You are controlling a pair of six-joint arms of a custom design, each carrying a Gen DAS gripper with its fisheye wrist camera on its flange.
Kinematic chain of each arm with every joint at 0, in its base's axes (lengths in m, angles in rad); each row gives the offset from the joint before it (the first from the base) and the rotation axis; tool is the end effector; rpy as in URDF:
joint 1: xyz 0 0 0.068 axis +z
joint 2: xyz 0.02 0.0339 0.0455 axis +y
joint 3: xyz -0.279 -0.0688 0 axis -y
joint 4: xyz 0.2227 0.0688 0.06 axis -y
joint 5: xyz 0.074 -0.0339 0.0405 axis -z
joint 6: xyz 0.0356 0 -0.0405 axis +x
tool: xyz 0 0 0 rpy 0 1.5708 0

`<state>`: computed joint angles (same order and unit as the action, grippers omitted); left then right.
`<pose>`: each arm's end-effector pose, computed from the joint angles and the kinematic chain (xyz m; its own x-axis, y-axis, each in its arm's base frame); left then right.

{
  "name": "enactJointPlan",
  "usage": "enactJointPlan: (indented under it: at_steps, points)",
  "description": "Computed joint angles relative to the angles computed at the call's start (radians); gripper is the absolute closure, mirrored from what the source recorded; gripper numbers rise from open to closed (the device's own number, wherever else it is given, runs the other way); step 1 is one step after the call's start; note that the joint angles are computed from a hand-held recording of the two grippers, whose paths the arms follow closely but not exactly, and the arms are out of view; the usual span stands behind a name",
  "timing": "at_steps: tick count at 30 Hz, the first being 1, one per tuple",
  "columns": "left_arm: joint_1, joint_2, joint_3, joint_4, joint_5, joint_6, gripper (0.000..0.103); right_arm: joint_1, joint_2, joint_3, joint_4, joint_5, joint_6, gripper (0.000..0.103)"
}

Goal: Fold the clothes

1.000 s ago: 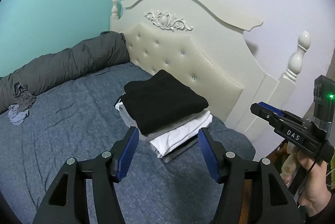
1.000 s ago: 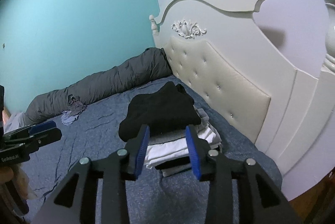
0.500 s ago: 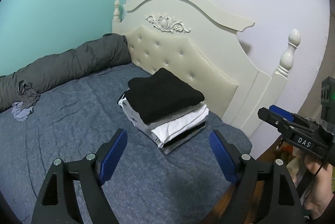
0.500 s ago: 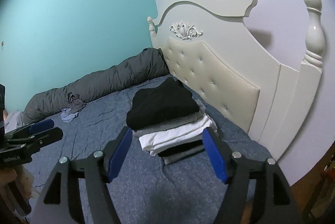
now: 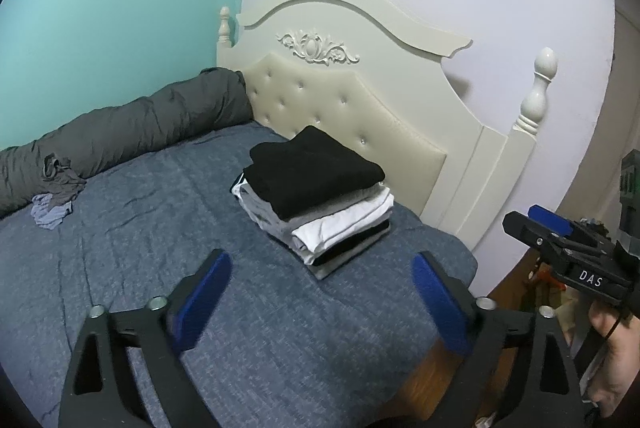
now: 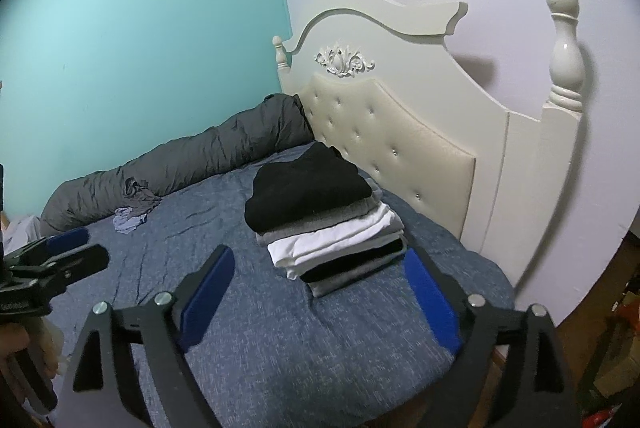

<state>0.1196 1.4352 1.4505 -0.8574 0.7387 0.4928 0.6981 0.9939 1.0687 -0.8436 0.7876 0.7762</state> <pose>0.2718 0.0085 0.3785 -0.4837 0.2942 -0.8243 0.6649 0.7360 -0.1275 0.1362 0.0814 0.3549 -0.4244 0.2891 -0.8581 0.3280 0.9324 0.1519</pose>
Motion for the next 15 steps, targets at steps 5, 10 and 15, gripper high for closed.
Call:
enactJointPlan:
  at_steps: [5,10,15]
  points:
    - [0.047,-0.036,-0.028,-0.019,0.029,0.032,0.0,0.112,0.009,0.002,-0.079,0.083,0.133,0.006]
    - [0.084,-0.065,-0.06,-0.033,0.053,0.069,0.0,0.22,0.033,0.01,-0.177,0.153,0.279,0.004]
    - [0.115,-0.085,-0.105,-0.042,0.063,0.105,0.0,0.324,0.06,0.011,-0.282,0.207,0.456,0.002]
